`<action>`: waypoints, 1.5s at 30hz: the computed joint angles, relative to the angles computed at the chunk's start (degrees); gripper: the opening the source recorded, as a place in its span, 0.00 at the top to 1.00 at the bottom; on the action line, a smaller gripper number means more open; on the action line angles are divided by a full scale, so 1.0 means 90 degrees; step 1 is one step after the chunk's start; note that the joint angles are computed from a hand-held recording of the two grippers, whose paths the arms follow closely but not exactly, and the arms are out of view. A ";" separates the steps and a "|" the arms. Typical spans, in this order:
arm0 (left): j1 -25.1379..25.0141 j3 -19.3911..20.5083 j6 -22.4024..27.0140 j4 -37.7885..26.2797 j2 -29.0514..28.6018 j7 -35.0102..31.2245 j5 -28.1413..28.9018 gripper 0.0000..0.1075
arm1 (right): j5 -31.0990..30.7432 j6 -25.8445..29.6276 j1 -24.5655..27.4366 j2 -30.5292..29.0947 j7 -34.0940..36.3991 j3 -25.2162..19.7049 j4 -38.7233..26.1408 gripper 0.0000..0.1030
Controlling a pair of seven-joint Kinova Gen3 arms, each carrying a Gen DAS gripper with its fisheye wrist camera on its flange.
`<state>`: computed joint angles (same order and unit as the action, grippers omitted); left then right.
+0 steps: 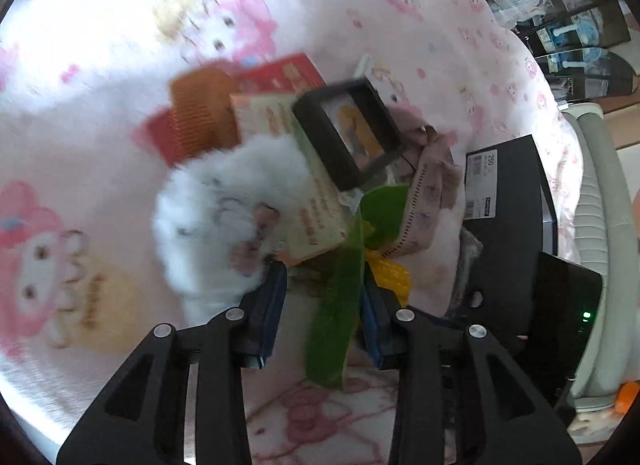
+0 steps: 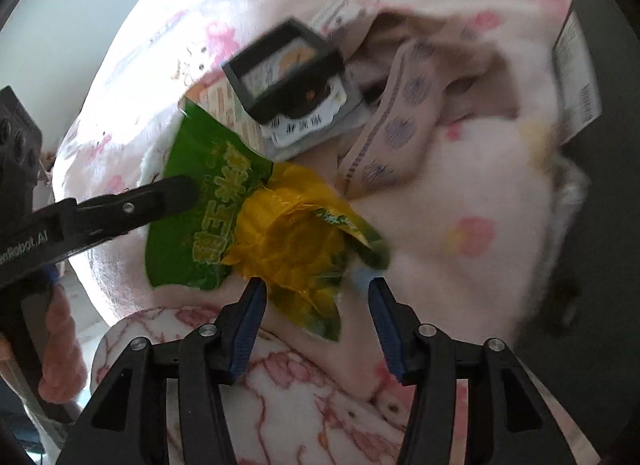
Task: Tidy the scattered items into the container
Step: 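Grasp the green corn snack bag with the left gripper, then carry the corn snack bag with the left gripper over the black box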
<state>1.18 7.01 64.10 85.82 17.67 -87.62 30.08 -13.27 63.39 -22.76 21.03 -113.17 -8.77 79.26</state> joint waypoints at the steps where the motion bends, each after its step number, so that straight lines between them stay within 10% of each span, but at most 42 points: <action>1: 0.0003 0.0025 0.0027 -0.0014 0.0066 -0.0009 0.0048 0.73 | -0.0139 -0.0081 0.0083 0.0041 0.0075 -0.0031 0.0044 0.52; 3: -0.0016 0.0077 0.0115 -0.0019 0.0171 -0.0055 0.0182 0.86 | -0.0454 -0.0324 0.0306 0.0072 0.0290 -0.0165 0.0168 0.53; 21: 0.0945 0.0216 -0.0211 -0.0318 -0.1394 0.0190 -0.0038 0.87 | 0.0048 -0.0867 0.0340 -0.2355 0.0031 0.0093 0.1035 0.54; 32: 0.2395 0.0771 -0.0271 -0.2226 0.0052 0.1049 -0.0724 0.88 | 0.0290 0.0115 0.1218 -0.3586 0.0866 0.0796 0.1163 0.54; 45: 0.3562 0.0519 0.0952 -0.4289 0.1803 0.1841 -0.1837 0.89 | -0.0669 0.0110 0.2329 -0.2947 0.2670 0.1544 0.1612 0.55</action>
<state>33.23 11.68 72.67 47.22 33.90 -71.05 13.55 -19.30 64.38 -1.80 -5.49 -89.14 5.13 93.76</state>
